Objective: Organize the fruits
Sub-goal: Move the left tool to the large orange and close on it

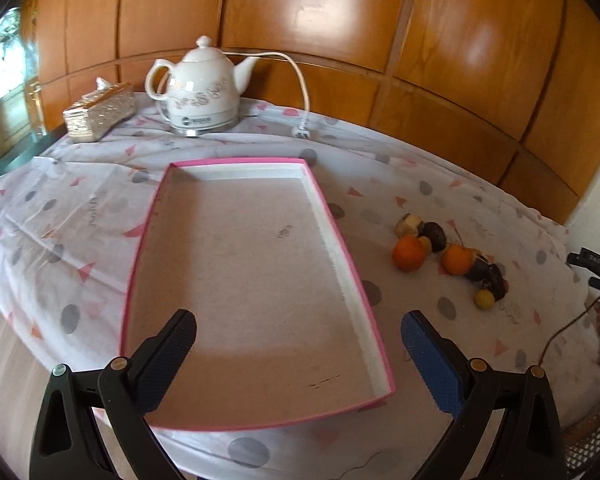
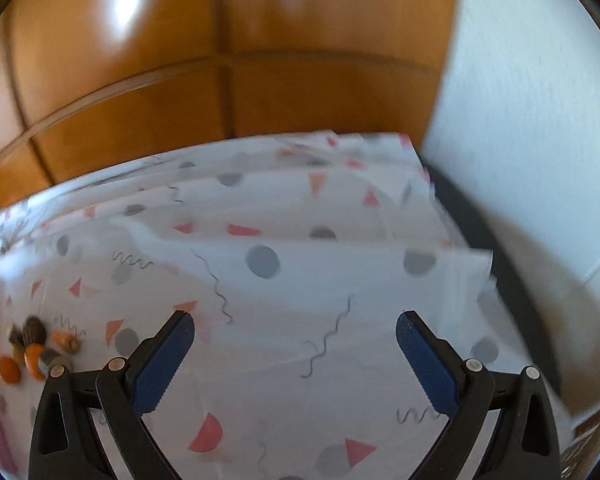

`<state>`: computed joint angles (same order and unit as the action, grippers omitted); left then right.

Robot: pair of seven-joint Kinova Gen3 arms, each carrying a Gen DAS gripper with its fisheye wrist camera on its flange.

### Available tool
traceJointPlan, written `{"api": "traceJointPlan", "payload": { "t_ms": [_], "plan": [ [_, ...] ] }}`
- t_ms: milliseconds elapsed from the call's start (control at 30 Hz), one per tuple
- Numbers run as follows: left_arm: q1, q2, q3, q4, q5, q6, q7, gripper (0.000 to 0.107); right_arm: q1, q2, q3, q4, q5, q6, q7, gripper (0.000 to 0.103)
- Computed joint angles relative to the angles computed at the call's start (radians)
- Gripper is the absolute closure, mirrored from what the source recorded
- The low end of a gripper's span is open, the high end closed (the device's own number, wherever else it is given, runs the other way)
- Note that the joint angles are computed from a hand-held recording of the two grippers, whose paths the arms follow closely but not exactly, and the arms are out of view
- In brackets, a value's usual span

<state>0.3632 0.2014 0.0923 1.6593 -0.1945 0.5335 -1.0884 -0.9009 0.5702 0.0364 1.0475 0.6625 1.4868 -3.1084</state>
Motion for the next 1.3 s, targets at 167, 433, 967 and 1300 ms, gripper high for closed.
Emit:
{"api": "traceJointPlan", "payload": {
  "t_ms": [167,433,967,1300],
  "plan": [
    [-0.032,0.047,0.047,-0.097,0.070,0.052,-0.149,0.005,0.026,-0.013,-0.009,0.010,-0.044,0.000,-0.024,0.001],
    [-0.003,0.208,0.065,-0.350,0.145,0.247,-0.312,0.021,0.030,-0.031,-0.016,0.036,-0.042,-0.035,-0.033,0.001],
    [0.125,0.526,0.000,-0.824,0.139,0.528,-0.408,0.052,0.026,-0.051,-0.023,0.058,-0.024,-0.076,-0.038,0.001],
    [0.083,0.518,0.015,-0.773,0.223,0.481,-0.378,0.069,0.055,-0.085,-0.022,0.112,-0.058,-0.079,-0.133,0.017]
  ]
}}
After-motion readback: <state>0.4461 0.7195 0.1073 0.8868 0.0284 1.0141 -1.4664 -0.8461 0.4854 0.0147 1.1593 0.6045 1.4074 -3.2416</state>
